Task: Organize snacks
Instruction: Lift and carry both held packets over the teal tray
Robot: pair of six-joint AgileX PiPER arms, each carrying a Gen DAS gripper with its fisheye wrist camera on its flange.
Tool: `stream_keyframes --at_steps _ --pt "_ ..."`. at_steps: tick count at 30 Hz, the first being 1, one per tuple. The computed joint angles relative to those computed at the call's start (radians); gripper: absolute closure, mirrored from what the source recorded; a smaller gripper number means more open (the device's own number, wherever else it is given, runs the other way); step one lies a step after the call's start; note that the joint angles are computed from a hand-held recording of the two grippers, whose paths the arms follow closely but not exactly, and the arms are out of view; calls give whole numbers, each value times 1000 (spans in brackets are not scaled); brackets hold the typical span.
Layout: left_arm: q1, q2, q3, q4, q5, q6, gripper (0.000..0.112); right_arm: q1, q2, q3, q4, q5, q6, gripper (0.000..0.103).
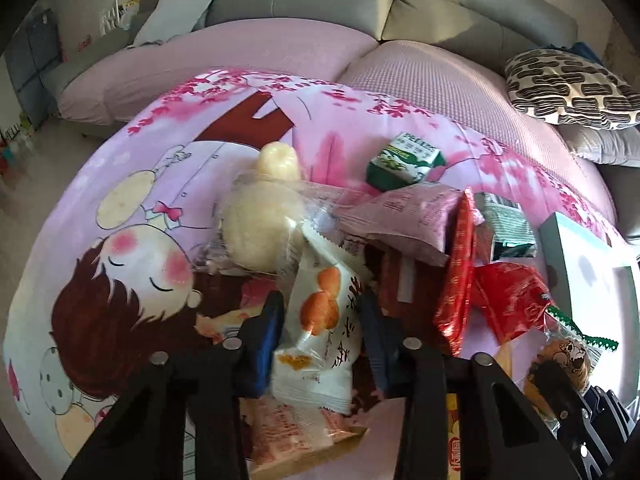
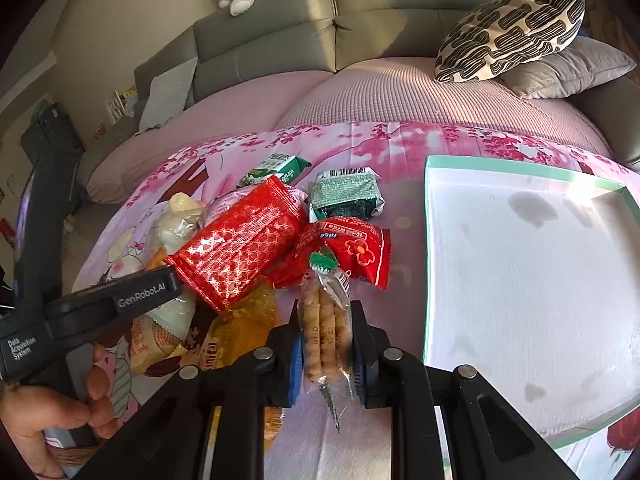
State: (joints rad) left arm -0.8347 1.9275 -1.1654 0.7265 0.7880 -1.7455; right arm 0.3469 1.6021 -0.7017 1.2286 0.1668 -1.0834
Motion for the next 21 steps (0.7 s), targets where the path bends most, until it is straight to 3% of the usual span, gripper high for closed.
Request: stream_keyframes --at_steps 2,10,21 --pt "-8 9 -11 5 11 8 75 -3 -9 5 34 6 -38 82" --pt "-13 -59 69 78 -64 -101 93 -40 -57 29 172 51 -174 82" --pt "-133 -113 -11 194 110 -145 93 -151 -176 80 305 138 -323 82"
